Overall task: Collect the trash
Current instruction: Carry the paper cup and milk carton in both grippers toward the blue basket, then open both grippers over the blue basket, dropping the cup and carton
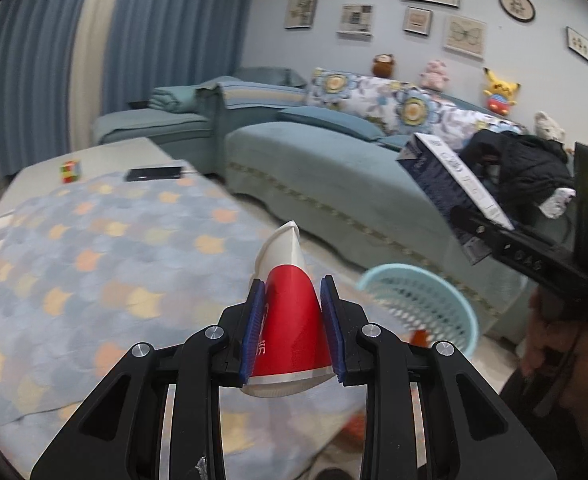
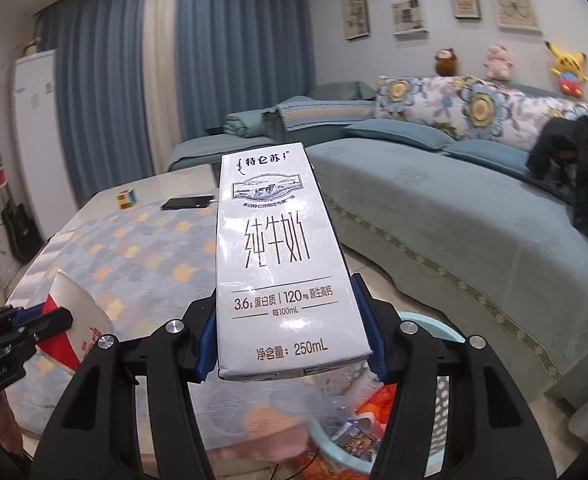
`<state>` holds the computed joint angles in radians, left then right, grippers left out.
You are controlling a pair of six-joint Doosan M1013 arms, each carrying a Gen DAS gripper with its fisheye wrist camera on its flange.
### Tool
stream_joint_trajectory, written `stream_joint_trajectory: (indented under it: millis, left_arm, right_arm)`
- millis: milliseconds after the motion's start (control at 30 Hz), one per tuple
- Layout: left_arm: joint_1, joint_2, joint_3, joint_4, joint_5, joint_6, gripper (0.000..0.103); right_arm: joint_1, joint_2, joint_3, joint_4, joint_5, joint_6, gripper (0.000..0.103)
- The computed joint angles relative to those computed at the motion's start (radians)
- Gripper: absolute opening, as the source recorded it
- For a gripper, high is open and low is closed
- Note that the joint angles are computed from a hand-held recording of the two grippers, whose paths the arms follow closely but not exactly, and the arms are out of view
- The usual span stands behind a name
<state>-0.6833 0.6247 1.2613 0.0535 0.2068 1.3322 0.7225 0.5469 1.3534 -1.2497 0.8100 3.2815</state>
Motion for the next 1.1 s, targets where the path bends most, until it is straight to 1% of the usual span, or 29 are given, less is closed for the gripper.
stream_joint_trajectory:
  millis: [100, 233, 367, 433, 500, 667, 700, 900, 1000, 1033, 1067, 1100]
  left_arm:
    - [-0.018, 0.031, -0.059, -0.153, 0.022, 0.157, 0.027]
    - [-0.039, 0.067, -0.133, -0.259, 0.051, 0.285, 0.027]
    - [-0.053, 0.105, -0.205, -0.316, 0.095, 0.355, 0.027]
    - [-0.057, 0.130, -0.251, -0.376, 0.127, 0.404, 0.027]
    - [-0.062, 0.150, -0.286, -0.393, 0.151, 0.416, 0.027]
    - [-0.070, 0.221, -0.413, -0.433, 0.243, 0.437, 0.027]
    - [-0.071, 0.241, -0.450, -0.439, 0.270, 0.436, 0.027]
    - [-0.083, 0.338, -0.624, -0.396, 0.385, 0.388, 0.027]
    - [-0.089, 0.377, -0.697, -0.362, 0.434, 0.372, 0.028]
    - [-0.090, 0.389, -0.719, -0.350, 0.450, 0.366, 0.029]
    - [-0.092, 0.406, -0.752, -0.323, 0.476, 0.344, 0.033]
    - [-0.094, 0.427, -0.792, -0.289, 0.511, 0.312, 0.040]
  right_arm:
    - [-0.006, -0.015, 0.033, -0.021, 0.027, 0.041, 0.054]
    - [-0.018, -0.035, 0.081, -0.033, 0.050, 0.087, 0.054]
    - [-0.035, -0.055, 0.125, -0.028, 0.055, 0.138, 0.054]
    - [-0.042, -0.063, 0.144, -0.028, 0.058, 0.160, 0.054]
    - [-0.050, -0.071, 0.160, -0.024, 0.061, 0.181, 0.054]
    - [-0.074, -0.089, 0.195, 0.011, 0.053, 0.219, 0.054]
    - [-0.077, -0.091, 0.199, 0.016, 0.053, 0.225, 0.054]
    - [-0.099, -0.091, 0.208, 0.046, 0.047, 0.228, 0.054]
    - [-0.107, -0.084, 0.203, 0.082, 0.037, 0.205, 0.055]
    - [-0.112, -0.080, 0.199, 0.108, 0.027, 0.181, 0.055]
    - [-0.118, -0.076, 0.193, 0.132, 0.027, 0.157, 0.056]
    - [-0.120, -0.069, 0.185, 0.159, 0.034, 0.134, 0.060]
